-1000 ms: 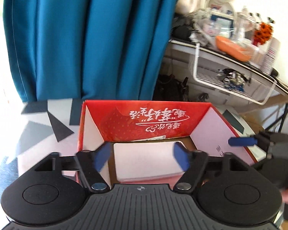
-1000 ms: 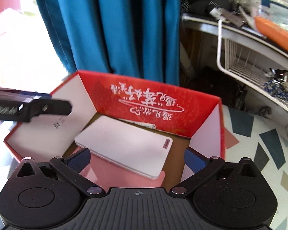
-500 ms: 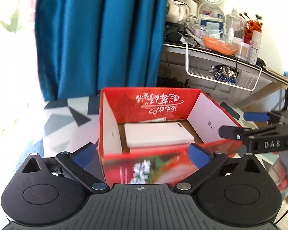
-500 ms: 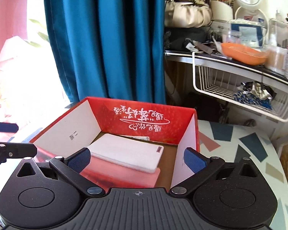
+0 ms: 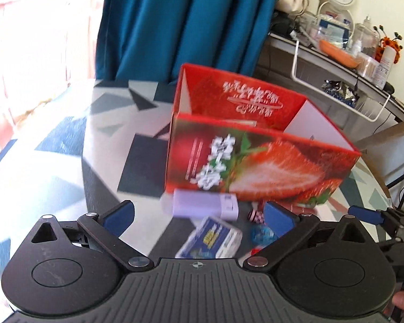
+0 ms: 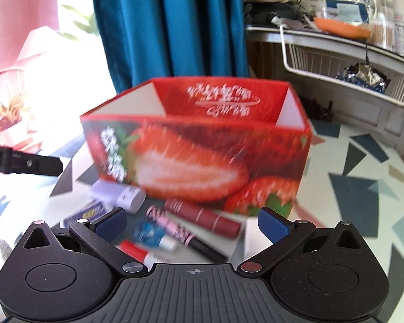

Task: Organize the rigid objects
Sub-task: 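Withdraw the open left tool from the red box, then move the left tool down to the clear plastic box with blue label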

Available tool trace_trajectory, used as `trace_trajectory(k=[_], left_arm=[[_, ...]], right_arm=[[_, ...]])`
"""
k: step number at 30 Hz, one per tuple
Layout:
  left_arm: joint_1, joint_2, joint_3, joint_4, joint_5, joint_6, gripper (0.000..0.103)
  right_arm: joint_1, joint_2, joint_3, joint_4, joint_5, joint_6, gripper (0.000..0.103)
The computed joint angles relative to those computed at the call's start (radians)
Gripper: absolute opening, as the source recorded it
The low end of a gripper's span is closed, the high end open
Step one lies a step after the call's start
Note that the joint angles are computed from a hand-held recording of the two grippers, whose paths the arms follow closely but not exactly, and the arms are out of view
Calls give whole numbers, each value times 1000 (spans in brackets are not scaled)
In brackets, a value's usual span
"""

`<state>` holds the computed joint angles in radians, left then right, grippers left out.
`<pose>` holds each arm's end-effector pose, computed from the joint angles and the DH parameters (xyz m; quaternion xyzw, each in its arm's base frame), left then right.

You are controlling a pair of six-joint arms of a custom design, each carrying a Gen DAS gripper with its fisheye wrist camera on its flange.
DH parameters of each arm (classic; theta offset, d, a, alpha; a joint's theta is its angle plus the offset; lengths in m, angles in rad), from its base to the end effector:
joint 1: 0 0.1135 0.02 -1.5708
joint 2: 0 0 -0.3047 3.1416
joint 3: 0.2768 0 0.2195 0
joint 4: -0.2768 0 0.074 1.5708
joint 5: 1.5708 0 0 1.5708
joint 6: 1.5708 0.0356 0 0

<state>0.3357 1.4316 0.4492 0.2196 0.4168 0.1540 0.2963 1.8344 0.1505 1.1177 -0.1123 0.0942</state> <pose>0.2142 0.0595 0.1993 -0.0006 0.9033 -0.0913 0.4192 0.2164 0.0702 0.1324 -0.1152 0.8679 0.1415 0.4620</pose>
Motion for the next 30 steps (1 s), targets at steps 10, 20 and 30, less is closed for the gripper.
trace_trajectory(k=[10,20,30], left_arm=[[-1,-23,-7,-48,-12,4,96],[39,-107,19,-159,13,1,78],[115,78,4,-86,81,-12,55]], right_arm=[[82,6,-14,28,66,-12,103],[106,-72,-45,65,32,-39,102],[168,145,36,108,46,-161,92]])
